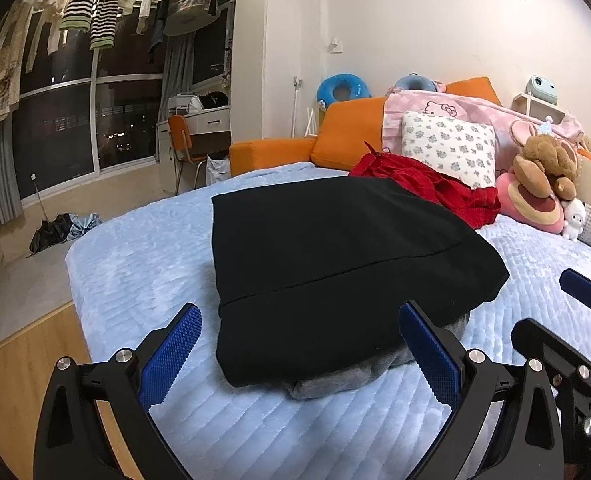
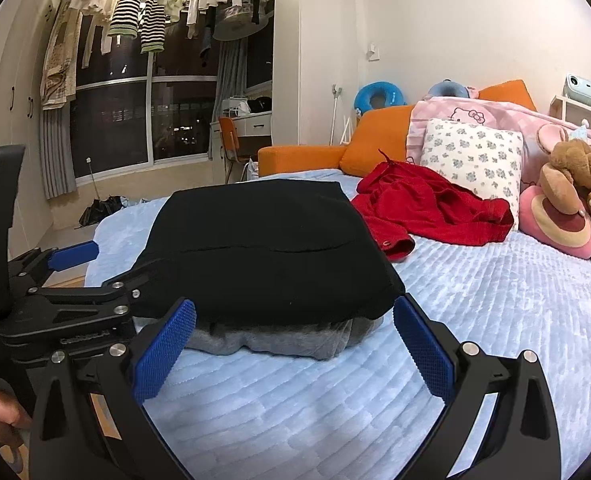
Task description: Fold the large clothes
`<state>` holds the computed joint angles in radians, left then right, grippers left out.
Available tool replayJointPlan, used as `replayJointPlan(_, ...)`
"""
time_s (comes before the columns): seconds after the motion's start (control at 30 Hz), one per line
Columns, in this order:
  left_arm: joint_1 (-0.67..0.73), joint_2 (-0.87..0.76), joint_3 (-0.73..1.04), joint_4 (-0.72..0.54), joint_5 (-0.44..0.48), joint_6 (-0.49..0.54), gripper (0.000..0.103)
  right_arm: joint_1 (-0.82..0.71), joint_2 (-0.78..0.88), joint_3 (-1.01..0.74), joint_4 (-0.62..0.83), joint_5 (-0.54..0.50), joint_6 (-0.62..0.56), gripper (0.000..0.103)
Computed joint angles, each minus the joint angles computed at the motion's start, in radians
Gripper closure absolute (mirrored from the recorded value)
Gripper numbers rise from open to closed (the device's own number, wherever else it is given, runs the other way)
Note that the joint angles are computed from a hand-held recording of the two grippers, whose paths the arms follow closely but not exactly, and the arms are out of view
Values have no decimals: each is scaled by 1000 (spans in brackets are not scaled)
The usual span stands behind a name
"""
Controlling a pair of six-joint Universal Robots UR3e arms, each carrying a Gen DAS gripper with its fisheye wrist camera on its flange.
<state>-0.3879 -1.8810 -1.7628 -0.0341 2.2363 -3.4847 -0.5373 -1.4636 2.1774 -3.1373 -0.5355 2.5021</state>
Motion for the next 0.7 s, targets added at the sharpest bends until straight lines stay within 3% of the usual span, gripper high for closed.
replayJointPlan(0.13, -4, 6, -17, 46, 13, 11, 3, 2, 27, -13, -75, 14, 39, 5)
replayJointPlan(0.37, 2, 13, -18, 30, 3, 15, 3, 17, 49, -51, -80, -8, 57, 5)
replayJointPlan(0.7, 18, -4, -1, -7, -42, 15, 3, 53, 52, -48, -20, -83, -3, 5)
